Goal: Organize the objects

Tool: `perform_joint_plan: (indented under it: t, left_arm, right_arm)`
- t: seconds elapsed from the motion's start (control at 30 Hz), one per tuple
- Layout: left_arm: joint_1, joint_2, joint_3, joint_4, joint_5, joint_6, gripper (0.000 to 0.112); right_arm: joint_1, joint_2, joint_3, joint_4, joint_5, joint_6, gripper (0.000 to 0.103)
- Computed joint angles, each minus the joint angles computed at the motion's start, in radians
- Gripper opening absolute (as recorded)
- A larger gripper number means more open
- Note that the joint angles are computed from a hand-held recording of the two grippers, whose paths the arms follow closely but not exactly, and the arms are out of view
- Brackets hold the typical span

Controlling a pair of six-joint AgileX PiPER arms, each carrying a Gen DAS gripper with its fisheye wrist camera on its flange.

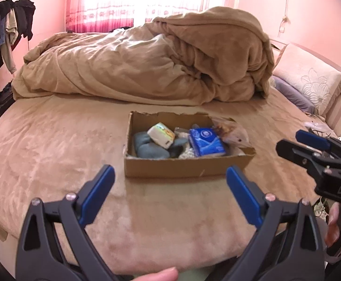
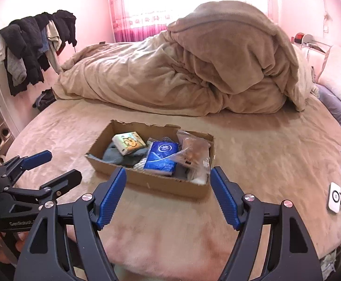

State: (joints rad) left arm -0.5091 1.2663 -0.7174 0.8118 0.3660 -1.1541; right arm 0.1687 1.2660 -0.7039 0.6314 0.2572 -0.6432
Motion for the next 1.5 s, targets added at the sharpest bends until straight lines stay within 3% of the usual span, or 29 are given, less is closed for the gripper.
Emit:
perform_joint_plan:
  t: [0.27,0.53,0.77,1.2,1.5]
  left_arm:
    - [-0.177,-0.163,0.078,0.106,0.175,-0.177,0.097]
    - [-0.355,-0.262,0.161,0.160,0.340,-0.315,0.097]
    - [-0.367,-0.258,0.192,0.184,0.334,-0.353,0.097]
    - [-0.326,-0.209,0.171,0.201,0.278,-0.335,0.097]
    - [-0.311,-0.193,0.164,0.203,0.262,-0.332,0.097]
  right_arm:
    - [0.040,-0.204,0.107,-0.165,0.037,0.178,0.077]
    - [0.099,-0.328,0.198,-0.355,0.048,0.404,0.077]
    - [0.120,-0.360,0.254,-0.426,0.031,0.488,0.077]
    - [0.041,-0.296,0.259,-0.152,0.004,0.187,0.077]
    - [0.033,-0.267,0.257,-0.085,-0.010,0.114,0.077]
